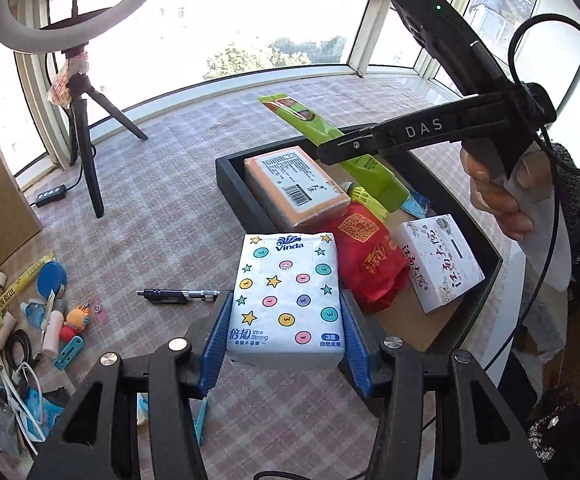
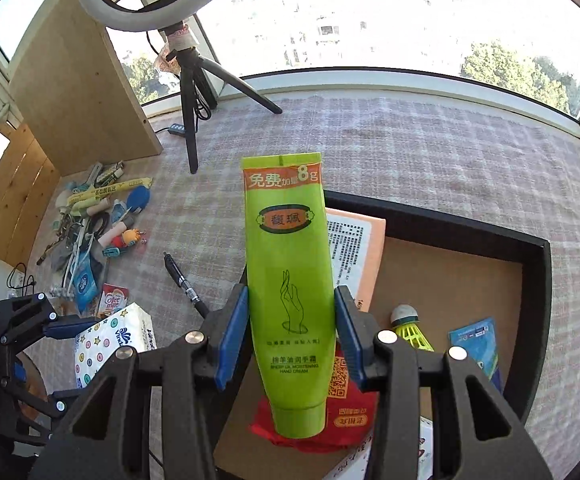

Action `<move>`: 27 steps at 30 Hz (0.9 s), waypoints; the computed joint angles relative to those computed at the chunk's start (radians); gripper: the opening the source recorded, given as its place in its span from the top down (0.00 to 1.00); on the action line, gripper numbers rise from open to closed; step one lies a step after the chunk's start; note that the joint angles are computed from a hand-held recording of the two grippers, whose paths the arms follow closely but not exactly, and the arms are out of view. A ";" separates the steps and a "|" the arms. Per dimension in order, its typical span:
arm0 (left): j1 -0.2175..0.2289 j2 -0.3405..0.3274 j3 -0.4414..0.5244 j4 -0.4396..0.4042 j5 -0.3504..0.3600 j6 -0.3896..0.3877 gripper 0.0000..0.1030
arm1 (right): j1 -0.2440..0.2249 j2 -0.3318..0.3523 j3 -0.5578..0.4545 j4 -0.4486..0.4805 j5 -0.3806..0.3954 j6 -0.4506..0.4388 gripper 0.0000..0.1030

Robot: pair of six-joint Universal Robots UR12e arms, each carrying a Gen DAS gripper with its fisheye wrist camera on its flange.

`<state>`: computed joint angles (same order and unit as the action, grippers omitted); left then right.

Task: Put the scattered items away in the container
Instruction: 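Carry the green tube and star tissue pack over the tray with both grippers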

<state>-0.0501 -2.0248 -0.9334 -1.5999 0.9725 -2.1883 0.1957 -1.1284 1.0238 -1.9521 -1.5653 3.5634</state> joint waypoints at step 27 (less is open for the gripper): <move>-0.223 -0.042 0.046 0.214 0.060 -0.109 0.30 | -0.125 -0.226 0.298 -0.009 -0.123 0.201 0.49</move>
